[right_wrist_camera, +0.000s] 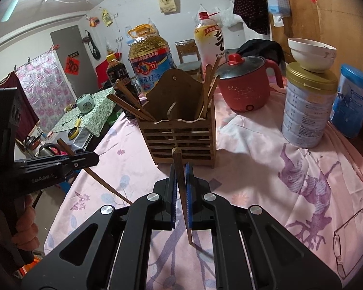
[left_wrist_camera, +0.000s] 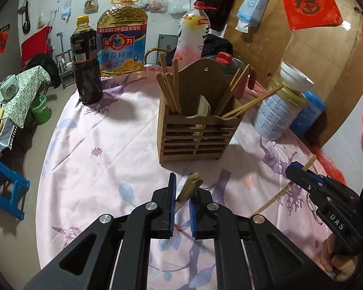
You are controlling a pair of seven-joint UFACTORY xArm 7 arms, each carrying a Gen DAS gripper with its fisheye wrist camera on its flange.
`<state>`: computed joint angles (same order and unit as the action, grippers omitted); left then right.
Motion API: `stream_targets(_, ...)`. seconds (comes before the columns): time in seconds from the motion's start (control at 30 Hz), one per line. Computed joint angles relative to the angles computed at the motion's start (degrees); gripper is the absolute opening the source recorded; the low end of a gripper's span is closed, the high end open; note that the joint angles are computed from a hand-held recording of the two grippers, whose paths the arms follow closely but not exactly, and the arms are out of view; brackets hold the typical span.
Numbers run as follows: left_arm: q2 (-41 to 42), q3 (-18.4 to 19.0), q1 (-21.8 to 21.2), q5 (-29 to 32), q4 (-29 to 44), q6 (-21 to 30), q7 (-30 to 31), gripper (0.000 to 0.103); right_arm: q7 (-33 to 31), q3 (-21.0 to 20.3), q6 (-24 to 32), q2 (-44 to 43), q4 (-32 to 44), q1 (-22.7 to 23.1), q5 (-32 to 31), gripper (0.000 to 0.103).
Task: Organize utensils
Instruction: 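Lift both held chopsticks and carry them over the wooden holder, then lower both chopsticks into the wooden holder and open both tools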
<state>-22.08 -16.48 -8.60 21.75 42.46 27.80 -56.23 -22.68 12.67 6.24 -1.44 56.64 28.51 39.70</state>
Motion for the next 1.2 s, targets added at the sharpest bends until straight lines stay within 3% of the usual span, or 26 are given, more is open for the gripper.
stream_targets(0.4, -1.7, 1.1, 1.1, -0.7, 8.1, 4.3, 5.9, 0.006, -3.5, -1.0, 0.0, -0.5, 6.9, -0.5, 3.1, 0.006)
stream_targets(0.7, 3.9, -0.7, 4.0, 6.8, 19.6, 5.5, 5.7, 0.006, -1.3, -0.5, -2.8, 1.7, 15.0, -1.7, -3.0, 0.006)
stream_targets(0.87, 9.1, 0.0, 3.1, 11.4, 25.8, 6.2, 4.6, 0.005, 0.5, 1.0, -3.0, 5.4, 21.2, -3.5, -6.3, 0.006)
stream_targets(1.03, 13.8, 2.4, 1.1, 15.2, 30.3, 7.1, 4.0, 0.005, 3.6, 3.0, -3.0, 10.5, 27.4, -5.5, -11.3, 0.006)
stream_targets(1.2, 17.9, 6.0, -0.8, 14.6, 32.6, 6.0, 5.2, 0.006, 9.2, 3.1, -1.7, 15.8, 32.6, -5.6, -18.6, 0.006)
